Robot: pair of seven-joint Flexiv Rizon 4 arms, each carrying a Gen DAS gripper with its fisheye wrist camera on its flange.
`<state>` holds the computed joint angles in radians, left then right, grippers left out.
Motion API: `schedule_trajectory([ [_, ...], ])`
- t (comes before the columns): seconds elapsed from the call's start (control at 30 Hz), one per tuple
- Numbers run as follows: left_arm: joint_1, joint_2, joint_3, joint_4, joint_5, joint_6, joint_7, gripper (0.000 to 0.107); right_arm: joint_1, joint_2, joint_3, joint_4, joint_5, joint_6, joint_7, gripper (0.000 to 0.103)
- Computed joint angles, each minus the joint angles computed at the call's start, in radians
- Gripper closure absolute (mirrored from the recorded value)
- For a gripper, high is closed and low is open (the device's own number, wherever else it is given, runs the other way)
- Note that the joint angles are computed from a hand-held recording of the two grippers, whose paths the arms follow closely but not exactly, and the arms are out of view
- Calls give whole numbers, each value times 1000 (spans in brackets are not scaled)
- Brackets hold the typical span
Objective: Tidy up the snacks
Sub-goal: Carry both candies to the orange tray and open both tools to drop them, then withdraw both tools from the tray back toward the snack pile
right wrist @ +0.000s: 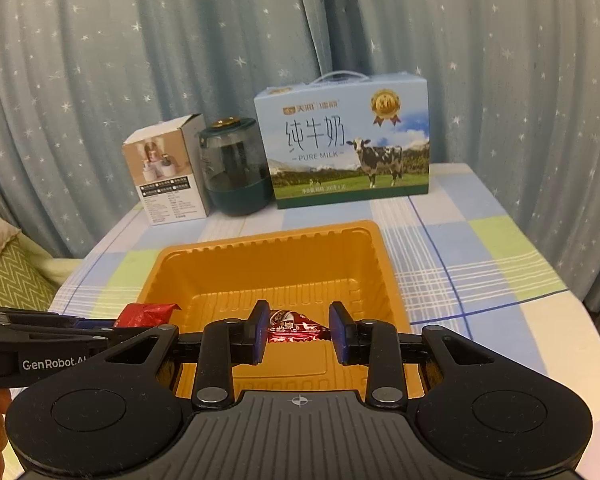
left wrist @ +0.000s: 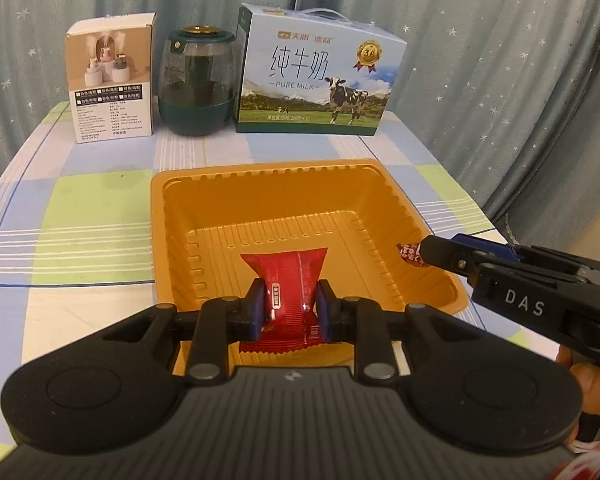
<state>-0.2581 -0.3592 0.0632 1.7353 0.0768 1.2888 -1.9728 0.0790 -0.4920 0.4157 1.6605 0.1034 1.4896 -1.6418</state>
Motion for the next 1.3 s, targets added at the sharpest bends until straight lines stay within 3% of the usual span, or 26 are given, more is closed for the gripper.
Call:
schedule_trajectory([
  [0.2, 11, -37, -8, -15, -17, 15, 24, 82, 15, -29, -21, -23, -4, -17, 21, 70],
  [0.27, 5, -46, 4, -17, -17, 22, 12, 68, 11, -35, -17, -27, -2, -25, 22, 70],
  [0.3, 4, -46, 9, -15, -16, 26, 10, 66, 9, -36, -14, -27, -1, -26, 20, 70],
  [0.87, 7, -14, 22, 32, -4, 44, -10, 66, 23, -63, -9, -77, 13, -51, 16, 70],
  [0.97, 7, -12, 23, 36, -2, 46, -11, 65, -37, -98, 88, -126, 69, -76, -55, 70],
  [1.03, 6, -9, 25, 41, 1, 46, -12, 64, -21, -96, 71, -129, 73, -70, -49, 54],
  [1.07, 1, -6, 30, 42, 8, 44, -16, 64, -32, -99, 88, -130, 90, -54, -67, 37],
  [1.3, -10, 13, 40, 63, 38, 48, -51, 63, -35, -67, 68, -97, 128, -46, -58, 36],
])
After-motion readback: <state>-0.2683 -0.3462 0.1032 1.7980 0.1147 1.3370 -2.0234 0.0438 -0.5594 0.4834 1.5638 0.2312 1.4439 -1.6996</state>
